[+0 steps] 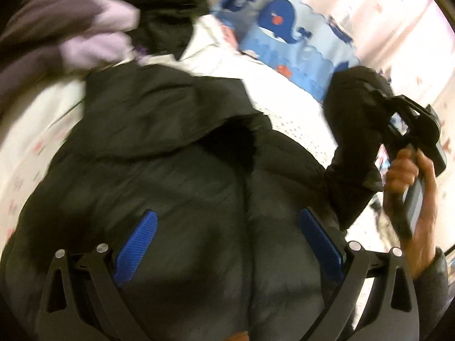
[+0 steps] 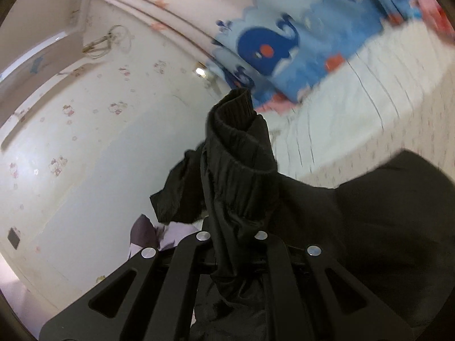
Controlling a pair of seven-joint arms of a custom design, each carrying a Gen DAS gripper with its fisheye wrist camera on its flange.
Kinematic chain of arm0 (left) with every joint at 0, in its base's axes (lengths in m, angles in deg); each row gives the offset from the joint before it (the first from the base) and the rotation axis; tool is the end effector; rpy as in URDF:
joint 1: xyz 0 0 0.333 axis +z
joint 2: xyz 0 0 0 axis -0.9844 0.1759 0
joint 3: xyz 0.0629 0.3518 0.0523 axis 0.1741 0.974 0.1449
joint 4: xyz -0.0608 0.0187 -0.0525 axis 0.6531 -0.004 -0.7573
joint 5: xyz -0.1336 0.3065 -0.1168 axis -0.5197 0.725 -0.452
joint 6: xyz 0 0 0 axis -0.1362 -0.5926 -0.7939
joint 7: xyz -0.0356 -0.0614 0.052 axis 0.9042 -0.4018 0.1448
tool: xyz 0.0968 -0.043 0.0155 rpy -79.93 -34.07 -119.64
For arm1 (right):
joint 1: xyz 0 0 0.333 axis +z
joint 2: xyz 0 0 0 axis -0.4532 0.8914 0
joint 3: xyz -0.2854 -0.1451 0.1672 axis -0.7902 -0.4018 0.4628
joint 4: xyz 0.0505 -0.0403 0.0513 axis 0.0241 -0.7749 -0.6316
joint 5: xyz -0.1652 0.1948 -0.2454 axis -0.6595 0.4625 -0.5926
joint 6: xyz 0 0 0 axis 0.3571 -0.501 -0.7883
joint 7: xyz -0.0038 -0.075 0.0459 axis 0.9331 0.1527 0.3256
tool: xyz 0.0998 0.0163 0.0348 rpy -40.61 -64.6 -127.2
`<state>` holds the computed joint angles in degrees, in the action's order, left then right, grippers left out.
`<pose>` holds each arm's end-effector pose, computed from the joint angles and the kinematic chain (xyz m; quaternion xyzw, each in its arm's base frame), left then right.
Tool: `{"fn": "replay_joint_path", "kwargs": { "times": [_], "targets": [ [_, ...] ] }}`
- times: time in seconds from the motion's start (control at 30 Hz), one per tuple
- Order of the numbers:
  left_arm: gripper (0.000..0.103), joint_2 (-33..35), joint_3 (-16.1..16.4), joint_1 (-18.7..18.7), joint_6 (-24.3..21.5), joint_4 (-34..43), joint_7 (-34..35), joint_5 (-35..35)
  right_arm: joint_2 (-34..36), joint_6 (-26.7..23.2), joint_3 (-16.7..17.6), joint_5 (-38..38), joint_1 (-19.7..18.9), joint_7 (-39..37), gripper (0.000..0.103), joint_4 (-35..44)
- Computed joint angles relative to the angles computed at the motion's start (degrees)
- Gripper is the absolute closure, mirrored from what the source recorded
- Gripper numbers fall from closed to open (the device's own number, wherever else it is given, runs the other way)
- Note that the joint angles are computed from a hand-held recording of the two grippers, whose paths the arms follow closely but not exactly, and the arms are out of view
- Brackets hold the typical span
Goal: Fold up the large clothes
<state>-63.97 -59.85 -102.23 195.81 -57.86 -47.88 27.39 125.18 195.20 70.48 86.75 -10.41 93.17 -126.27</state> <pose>0.4829 -0.3536 0.4024 -0.7777 0.4768 -0.3804 0.1522 0.7736 0.3446 0.4324 -0.5873 0.5066 0.1193 0.6199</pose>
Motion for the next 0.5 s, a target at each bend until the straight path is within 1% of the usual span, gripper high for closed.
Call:
{"fn": "replay_joint_path", "kwargs": {
  "times": [0.03,0.07,0.1,0.13,0.17,0.2,0.23,0.3,0.37,0.4,0.43,0.47,0.5],
  "targets": [
    [0.007,2.69,-0.13,0.14,-1.06,3.41,4.89,-2.68,-0.49,1.64,3.87,-1.09,-1.89,-1.67,0.100,-3.00],
    [0.007,4.12,0.07,0.08,-1.50,5.24,7.60,-4.64,0.03,2.08,5.75,-0.64,-3.22,-2.97,0.100,-4.00],
    [0.007,6.82,-0.04,0.35,-2.17,8.51,12.77,-8.87,0.18,1.77,5.62,1.39,-3.76,-4.36,0.100,-4.66],
    [0.007,8.96,0.06,0.35,-2.84,11.18,16.55,-12.04,-1.19,1.55,4.10,6.28,-4.04,-7.57,0.100,-7.32],
    [0.007,10.30,-0.87,1.24,-3.92,13.04,19.16,-13.82,-1.44,1.64,4.59,8.31,-5.10,-9.52,0.100,-8.84],
    [0.007,12.72,-0.10,0.13,-6.75,16.90,25.08,-18.75,-1.85,1.67,5.37,10.39,-6.20,-11.74,0.100,-10.63],
    [0.007,14.85,-0.38,-0.30,-10.46,20.52,30.07,-22.43,-1.97,1.08,5.99,12.45,-7.46,-13.69,0.100,-12.02],
    [0.007,20.01,-2.24,0.61,-16.92,28.86,41.80,-31.69,-2.58,-0.03,6.22,15.77,-9.13,-16.75,0.100,-14.54],
    [0.009,23.89,-2.81,1.25,-20.56,35.00,48.19,-37.56,-2.50,-0.97,5.45,17.79,-9.58,-18.14,0.100,-15.70],
    [0.022,25.10,-2.12,1.05,-22.05,37.23,49.29,-39.15,-2.38,-1.52,4.82,18.25,-9.53,-18.01,0.100,-15.93],
    [0.034,25.15,-1.14,0.72,-22.48,37.66,49.18,-39.97,-1.91,-2.18,3.95,18.20,-9.33,-17.22,0.100,-15.55],
    [0.060,24.12,-0.08,1.01,-20.09,36.09,47.83,-40.16,-1.53,-2.85,3.41,18.11,-9.11,-16.54,0.100,-15.10],
    [0.076,21.90,2.00,0.78,-16.15,33.29,44.91,-38.56,-0.96,-3.78,2.88,17.77,-8.95,-15.53,0.100,-14.41]
  ]
}}
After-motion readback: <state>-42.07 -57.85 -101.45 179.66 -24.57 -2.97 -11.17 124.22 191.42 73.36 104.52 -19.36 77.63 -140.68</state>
